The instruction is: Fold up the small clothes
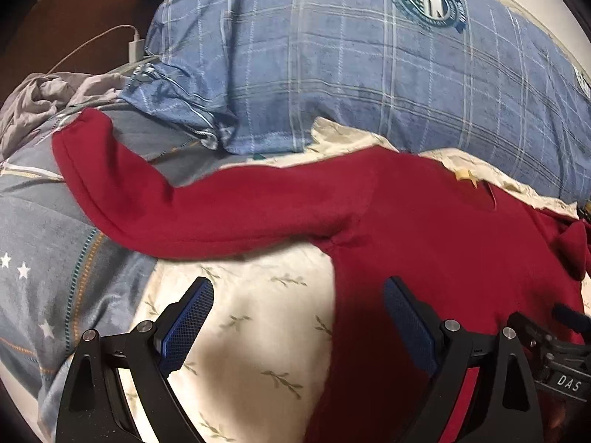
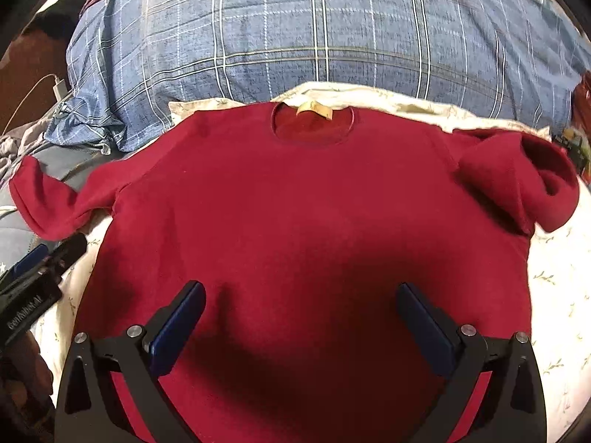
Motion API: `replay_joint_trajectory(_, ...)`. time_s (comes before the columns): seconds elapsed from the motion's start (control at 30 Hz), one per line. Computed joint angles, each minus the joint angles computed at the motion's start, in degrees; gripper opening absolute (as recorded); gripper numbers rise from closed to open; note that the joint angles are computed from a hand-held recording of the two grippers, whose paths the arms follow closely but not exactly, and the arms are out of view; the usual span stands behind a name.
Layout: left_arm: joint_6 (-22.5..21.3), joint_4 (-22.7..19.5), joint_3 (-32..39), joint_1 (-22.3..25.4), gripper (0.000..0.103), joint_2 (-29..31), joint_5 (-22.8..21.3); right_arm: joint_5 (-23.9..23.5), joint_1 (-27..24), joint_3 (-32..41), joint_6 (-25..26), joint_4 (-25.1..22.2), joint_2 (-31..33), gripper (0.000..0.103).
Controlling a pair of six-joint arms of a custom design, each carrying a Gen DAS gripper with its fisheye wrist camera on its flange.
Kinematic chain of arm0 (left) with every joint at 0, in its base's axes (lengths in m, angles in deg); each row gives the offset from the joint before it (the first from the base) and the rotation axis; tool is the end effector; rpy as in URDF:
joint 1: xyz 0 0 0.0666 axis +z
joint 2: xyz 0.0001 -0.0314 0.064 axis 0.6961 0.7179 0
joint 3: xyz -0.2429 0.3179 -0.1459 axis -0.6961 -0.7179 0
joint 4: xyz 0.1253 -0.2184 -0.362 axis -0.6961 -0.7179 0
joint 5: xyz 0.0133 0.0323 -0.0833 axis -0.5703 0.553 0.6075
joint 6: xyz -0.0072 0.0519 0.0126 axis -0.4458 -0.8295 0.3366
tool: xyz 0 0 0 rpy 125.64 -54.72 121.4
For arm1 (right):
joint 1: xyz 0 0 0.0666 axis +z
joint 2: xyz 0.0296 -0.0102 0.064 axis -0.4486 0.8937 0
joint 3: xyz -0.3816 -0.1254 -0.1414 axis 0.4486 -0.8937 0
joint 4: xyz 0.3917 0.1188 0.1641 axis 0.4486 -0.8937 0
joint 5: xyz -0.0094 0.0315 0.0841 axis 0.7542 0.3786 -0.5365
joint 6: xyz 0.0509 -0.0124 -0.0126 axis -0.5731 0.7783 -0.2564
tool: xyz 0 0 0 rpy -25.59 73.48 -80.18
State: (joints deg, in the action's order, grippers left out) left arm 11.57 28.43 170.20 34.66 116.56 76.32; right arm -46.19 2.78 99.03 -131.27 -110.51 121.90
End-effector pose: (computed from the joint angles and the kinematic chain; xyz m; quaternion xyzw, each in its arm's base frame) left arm 0.5707 -0.1026 0.4525 0.1798 0.9035 -0.0954 0.3772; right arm 0.5070 0.2675 0.4342 0.3431 0.9042 -0.0584 0.2477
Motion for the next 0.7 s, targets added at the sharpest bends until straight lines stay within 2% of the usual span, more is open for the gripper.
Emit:
replay_joint_trajectory(0.2,4.84,1.54,3.88,2.51,0.093,2.35,-3.84,-0.15,-0.04,0.07,0.66,-0.22,0.35,0.103)
replay_joint_trajectory(0.37,9.9,0.05,10.96,4.65,0.093,6.66,-11.26,0.04,0.28,0.51,3.35,-1.27,1.15,0.103)
replay_joint_trajectory(0.6,12.63,-2.24,22.05,3.86,0.093,15.6,-28.02,-0.55,0.33,-1.29,3.98,1.21,-0.34,0.103)
replay_joint_trajectory(0.7,15.5,-5.08,26.77,3.81,0.09,19.85,-29.82,-0.75,0.37,-0.82,5.1,0.48,0.08,0.103)
